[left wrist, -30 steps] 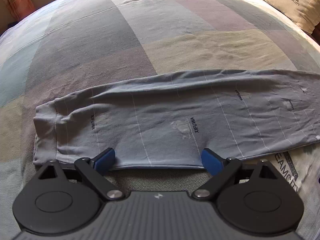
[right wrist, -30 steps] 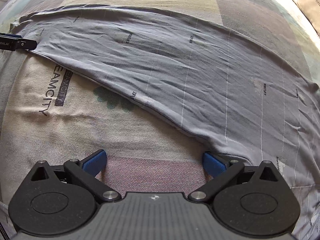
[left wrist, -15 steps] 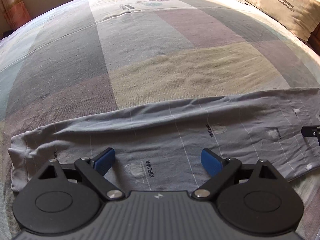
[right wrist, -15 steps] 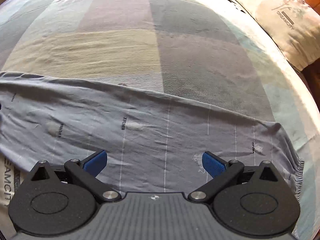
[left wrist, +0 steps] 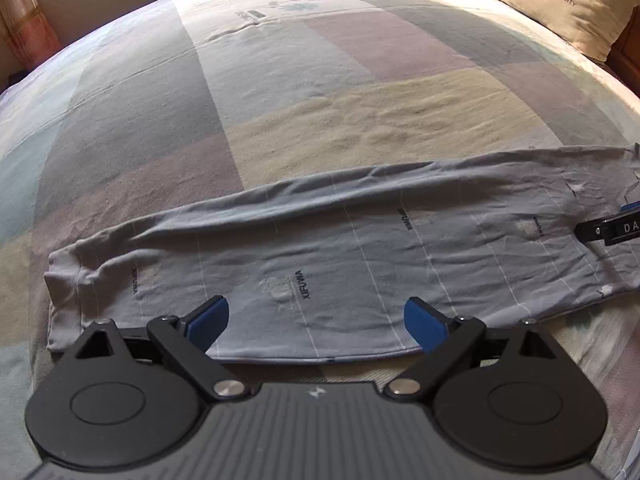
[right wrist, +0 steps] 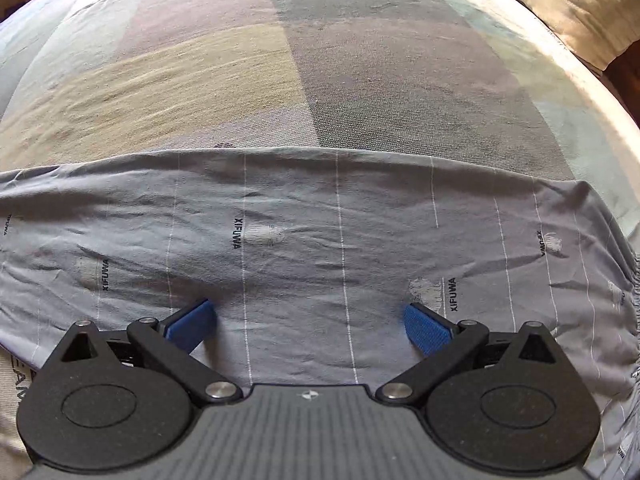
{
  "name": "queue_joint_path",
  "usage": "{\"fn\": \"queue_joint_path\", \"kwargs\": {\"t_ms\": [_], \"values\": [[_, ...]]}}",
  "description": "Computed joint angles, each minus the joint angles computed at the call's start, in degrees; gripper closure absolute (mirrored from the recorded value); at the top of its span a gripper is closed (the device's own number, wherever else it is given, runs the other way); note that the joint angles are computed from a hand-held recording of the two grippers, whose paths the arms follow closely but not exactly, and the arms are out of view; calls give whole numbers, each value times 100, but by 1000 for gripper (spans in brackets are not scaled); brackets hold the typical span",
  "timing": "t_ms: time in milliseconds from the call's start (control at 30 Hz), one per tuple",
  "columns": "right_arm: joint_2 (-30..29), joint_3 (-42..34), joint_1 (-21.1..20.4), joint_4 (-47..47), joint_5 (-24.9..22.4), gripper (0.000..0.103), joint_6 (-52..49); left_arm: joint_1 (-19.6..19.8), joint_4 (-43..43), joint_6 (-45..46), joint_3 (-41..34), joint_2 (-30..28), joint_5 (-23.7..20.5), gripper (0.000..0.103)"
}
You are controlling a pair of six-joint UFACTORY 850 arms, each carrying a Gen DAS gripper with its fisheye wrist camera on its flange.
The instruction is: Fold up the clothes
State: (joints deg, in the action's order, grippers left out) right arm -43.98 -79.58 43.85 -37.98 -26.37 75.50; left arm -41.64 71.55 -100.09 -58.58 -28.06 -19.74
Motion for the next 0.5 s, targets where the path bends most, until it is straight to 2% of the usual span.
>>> {"fn": "queue_joint_path", "kwargs": {"t_ms": [133,200,300,433,500], "values": [[46,107,30,-373,69,0,341,-40,24,318,-316,-283,105,8],[47,119,26,-449,99,0,331,-81,-429,800,-435,-441,76,8],[63,149,-1,-504,198,0,207,-117,-161,206,-258,-377,90,7],[174,414,43,-1534,427,0,1024,-171,-950,816,-196,-234,-18,7],[325,625,27,-1953,735,0,1332,-227,-1197,1107,-188,-151,-98,7]]}}
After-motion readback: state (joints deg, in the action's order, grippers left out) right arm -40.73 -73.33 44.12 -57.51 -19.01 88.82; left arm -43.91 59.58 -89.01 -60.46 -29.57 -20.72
